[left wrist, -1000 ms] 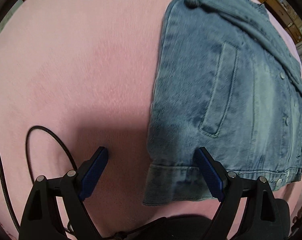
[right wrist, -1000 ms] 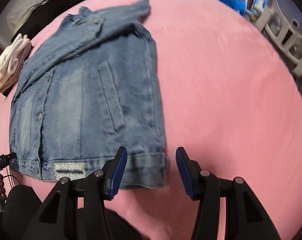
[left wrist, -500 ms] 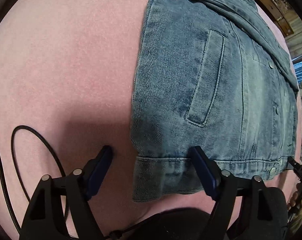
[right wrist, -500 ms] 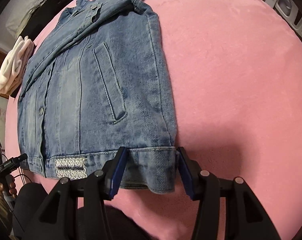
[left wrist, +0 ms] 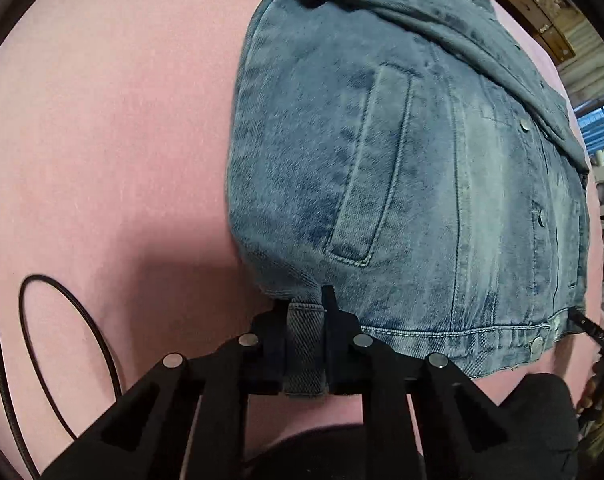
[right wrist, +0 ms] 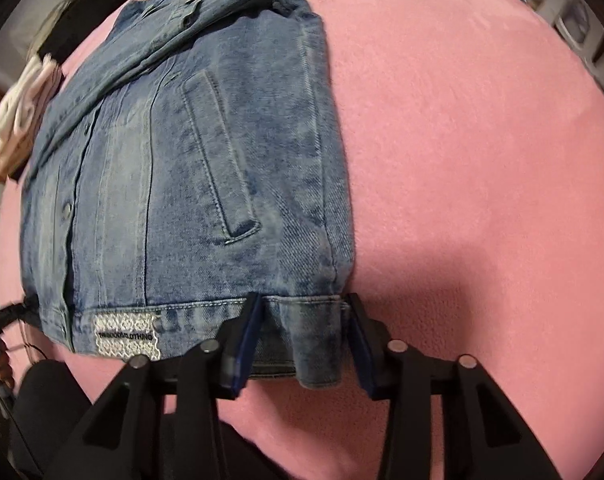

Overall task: Fold large clothes
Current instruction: 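Grasp the hem with both tools and lift it toward the collar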

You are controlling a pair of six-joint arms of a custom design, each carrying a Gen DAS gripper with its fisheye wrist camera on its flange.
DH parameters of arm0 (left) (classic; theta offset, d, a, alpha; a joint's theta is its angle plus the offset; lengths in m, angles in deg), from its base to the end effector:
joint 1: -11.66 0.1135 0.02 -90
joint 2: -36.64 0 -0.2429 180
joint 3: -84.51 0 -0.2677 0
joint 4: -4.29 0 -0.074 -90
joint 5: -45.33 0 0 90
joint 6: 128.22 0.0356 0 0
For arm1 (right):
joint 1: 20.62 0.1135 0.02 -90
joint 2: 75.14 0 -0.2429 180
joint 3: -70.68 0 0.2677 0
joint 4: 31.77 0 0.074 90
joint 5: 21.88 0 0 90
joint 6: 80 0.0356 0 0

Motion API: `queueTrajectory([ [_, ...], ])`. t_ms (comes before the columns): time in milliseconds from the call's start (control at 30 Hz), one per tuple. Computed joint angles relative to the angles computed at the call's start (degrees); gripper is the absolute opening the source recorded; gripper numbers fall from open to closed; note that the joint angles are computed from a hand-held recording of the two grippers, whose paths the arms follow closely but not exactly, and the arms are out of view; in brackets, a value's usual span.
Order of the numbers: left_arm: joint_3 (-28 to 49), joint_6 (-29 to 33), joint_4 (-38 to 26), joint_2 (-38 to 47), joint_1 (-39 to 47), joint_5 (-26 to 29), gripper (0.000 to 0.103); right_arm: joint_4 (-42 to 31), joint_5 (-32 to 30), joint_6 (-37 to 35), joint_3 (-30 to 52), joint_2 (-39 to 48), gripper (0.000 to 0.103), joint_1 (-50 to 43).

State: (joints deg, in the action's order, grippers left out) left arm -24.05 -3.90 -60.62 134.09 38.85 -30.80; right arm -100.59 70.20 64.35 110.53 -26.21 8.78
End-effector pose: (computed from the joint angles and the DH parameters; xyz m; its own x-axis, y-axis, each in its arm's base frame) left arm 0.2622 0.1251 0.1284 -0.9866 0.1086 -0.1219 0.1322 0.9694 -0.2070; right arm 0.1293 0.0714 0.1472 -0.8897 0.4308 -0.1510 0.4102 0.8997 0.1497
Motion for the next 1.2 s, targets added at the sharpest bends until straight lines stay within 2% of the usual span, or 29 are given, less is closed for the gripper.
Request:
queueTrajectory([
  [133,-1.3,0.3,-0.2,-6.3,2.3,7.4,0.011,-3.2,1.4,-1.4,3.6,-1.7,0.02,2.3],
  [333,0.0,1.0,-3.3,-14.0,2.0,11.9,0.011,-7.3,3.7,-4.6,12.6,-5.5,0.016,1.5],
  [433,5.5,-4.0,-6.0,-13.3,2.7,17.0,0.011,-5.7,5.1,-7.3,18.1,-4.8,0.015,-1.0],
  [567,12.5,-10.5,-6.5,-11.6,1.4,22.7,0.011,-0.8,5.1,-10.5,23.5,-1.4,0.015,-5.8],
  [767,23.8,-21.9,-1.7,-7.3,-2.3,27.8,0.011,6.7,-0.4,-16.0,28.9,2.9,0.015,-18.3],
  [867,31.0,-27.8,1.7,-1.7,-4.6,27.6,0.011,12.3,-4.4,-17.4,31.6,8.8,0.015,-25.0],
  [967,39.8,-32.6,4.2,6.6,-7.7,24.1,0.011,17.7,-6.7,-16.7,35.1,17.0,0.015,-29.9],
  [1067,51.7,-36.9,3.6,17.2,-10.7,20.4,0.011,22.6,-8.2,-14.6,40.7,28.1,0.015,-32.7],
  [1133,61.2,-38.2,1.8,25.1,-13.4,16.8,0.012,23.5,-7.3,-14.0,44.9,34.7,0.015,-33.1],
  [1200,67.2,-38.2,0.6,30.2,-15.7,12.8,0.012,23.1,-5.8,-13.3,50.3,42.3,0.015,-33.3],
])
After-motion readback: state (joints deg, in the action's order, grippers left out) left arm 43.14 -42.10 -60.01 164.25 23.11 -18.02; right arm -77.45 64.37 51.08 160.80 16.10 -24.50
